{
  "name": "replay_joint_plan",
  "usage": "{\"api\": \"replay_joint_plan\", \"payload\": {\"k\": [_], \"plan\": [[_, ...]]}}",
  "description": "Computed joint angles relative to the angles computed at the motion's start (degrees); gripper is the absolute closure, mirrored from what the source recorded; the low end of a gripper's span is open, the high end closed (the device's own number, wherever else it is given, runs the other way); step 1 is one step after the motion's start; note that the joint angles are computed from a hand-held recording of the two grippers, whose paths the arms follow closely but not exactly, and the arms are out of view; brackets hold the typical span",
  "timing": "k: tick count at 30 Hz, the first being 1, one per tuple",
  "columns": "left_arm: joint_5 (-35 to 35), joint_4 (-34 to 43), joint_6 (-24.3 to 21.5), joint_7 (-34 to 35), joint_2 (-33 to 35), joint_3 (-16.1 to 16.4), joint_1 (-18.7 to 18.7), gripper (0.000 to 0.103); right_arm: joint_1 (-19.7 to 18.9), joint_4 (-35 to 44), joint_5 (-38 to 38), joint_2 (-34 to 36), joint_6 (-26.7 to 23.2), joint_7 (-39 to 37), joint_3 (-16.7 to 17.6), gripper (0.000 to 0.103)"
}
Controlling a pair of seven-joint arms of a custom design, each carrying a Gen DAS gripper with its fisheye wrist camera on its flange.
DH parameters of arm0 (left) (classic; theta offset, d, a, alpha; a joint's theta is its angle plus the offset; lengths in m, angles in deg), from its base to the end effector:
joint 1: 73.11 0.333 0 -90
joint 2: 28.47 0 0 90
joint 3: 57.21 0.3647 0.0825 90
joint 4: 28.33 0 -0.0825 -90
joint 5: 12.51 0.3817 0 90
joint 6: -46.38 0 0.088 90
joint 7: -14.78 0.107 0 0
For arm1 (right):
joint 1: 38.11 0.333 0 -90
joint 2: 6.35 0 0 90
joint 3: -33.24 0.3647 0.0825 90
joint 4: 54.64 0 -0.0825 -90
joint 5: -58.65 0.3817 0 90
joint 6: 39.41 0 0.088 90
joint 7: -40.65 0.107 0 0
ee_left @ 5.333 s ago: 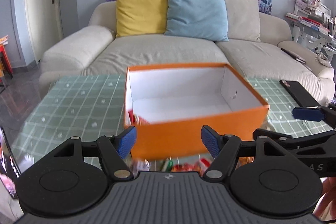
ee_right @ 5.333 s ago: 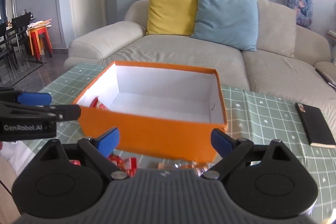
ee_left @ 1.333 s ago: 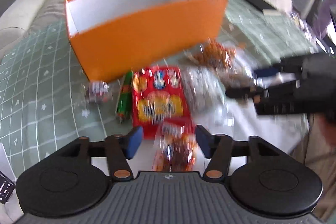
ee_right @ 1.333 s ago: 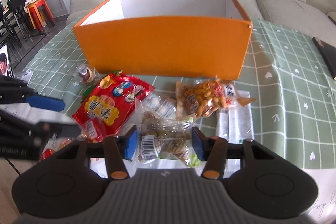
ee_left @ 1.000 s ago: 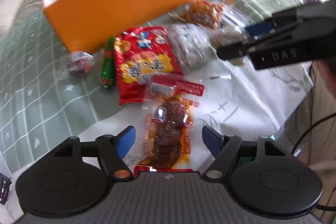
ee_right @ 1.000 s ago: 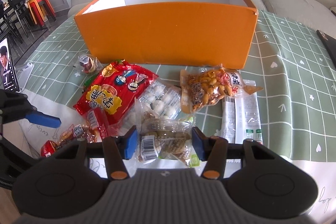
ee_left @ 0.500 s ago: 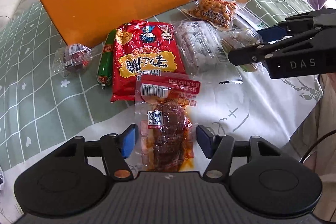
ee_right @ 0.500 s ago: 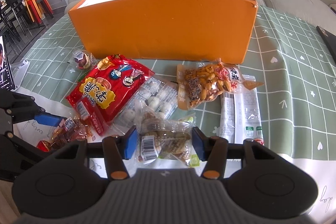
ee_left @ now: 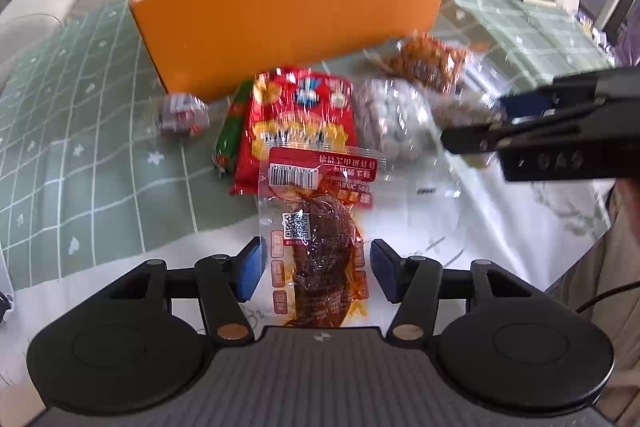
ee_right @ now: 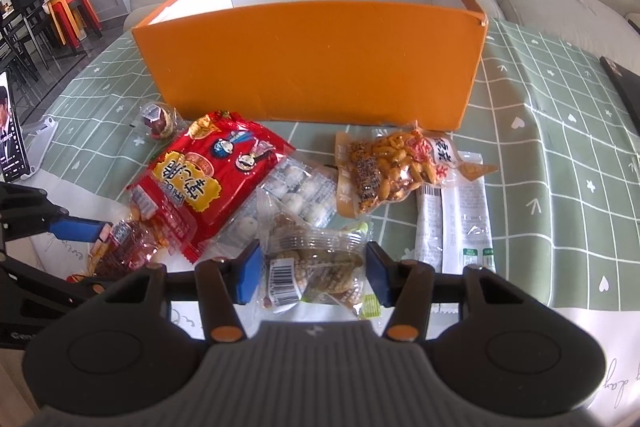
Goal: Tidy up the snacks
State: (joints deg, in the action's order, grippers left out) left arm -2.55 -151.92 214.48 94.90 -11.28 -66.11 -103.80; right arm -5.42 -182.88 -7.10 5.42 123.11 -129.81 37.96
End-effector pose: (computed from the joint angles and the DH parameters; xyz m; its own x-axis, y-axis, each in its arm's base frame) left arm 0.4730 -0.3984 0.3608 -0.6174 -0.7865 0.0152 -0.7010 0.5414 -0.4642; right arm 0.4190 0.3783 0.3502 -0.0015 -0.9912 -0.1321 -0.8213 0.0766 -0.5654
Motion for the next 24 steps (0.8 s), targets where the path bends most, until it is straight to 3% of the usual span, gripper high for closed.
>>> {"api": "replay_joint_plan", "payload": {"k": [5,8,11,16,20,24], "plan": [[-0.3,-0.3,3.3,-3.0,-1.1,1.1,-1.0,0.038,0.0,-0.3,-0.4,-0.8,-0.4,0.6,0.1,0.051],[4.7,0.2,5.0,-9.3,-1.6,6.7,-5.7,0.038,-0.1,-0.2,-1.1,-1.2,-0.6,1.2,0.2,0.051],[8.1,1.3,6.3,-13.1,-1.5,8.9,-7.3,0.038,-0.2,0.2,-2.7,-1.8,-1.1,2.0,0.3,0.051],[13.5,4.6,6.2,-20.2,-0.7,12.7,-10.2,0.038,-0.7,1.4,-5.3,-2.7,-2.2,2.6,0.7,0.052],[15.9,7.9,6.0,-23.2,0.5,12.8,-10.0,0.038,-1.5,2.6,-7.5,-3.7,-3.1,2.6,0.9,0.052],[19.7,11.8,5.3,-27.5,1.7,15.1,-11.7,0.038,-2.6,4.3,-9.1,-4.6,-4.3,0.6,1.1,0.052]]}}
